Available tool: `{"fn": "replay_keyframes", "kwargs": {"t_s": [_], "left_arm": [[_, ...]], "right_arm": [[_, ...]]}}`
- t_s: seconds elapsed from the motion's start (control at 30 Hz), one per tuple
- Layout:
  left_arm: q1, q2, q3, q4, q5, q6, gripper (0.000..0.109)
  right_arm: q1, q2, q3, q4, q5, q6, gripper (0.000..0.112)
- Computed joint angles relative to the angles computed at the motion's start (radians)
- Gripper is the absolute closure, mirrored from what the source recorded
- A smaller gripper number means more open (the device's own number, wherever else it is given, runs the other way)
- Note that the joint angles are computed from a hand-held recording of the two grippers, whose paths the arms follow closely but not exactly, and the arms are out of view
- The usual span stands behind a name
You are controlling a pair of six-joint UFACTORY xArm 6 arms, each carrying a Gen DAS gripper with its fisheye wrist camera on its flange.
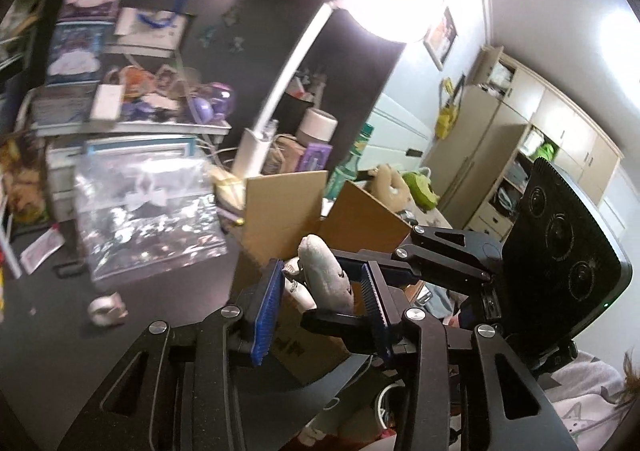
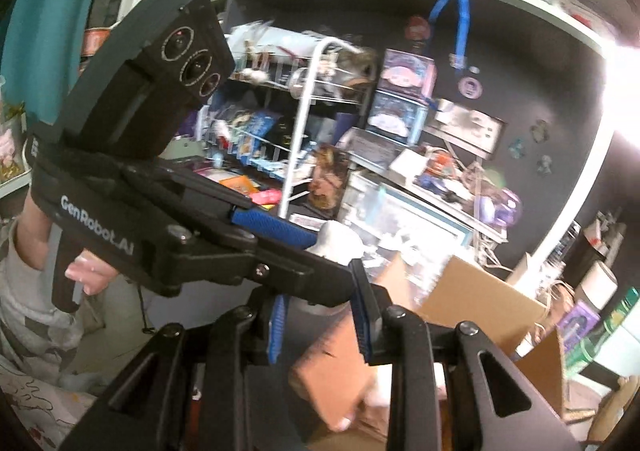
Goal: Organize objects
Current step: 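Carry the white figure over the cardboard box and lower it inside, then open the right gripper to release the white figure into the box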
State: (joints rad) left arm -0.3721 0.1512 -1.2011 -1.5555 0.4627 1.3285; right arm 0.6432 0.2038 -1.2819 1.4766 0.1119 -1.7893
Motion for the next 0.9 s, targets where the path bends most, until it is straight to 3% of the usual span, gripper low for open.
{"fn": "replay_keyframes", "kwargs": {"t_s": [0.5,0.9], "left_arm": [[-0.067,0.242,-0.305,0.285,0.051,-0.266,0.073],[-0.080,0.312,-0.396,0.369,0.070,-0.348,0.070]], "right_arm": [[-0.141,0.009,0.016,-0.127,0.008,0.157,0.087],[-0.178,0.021,0.018,-0.249,0.008,0.281,0.085]]}}
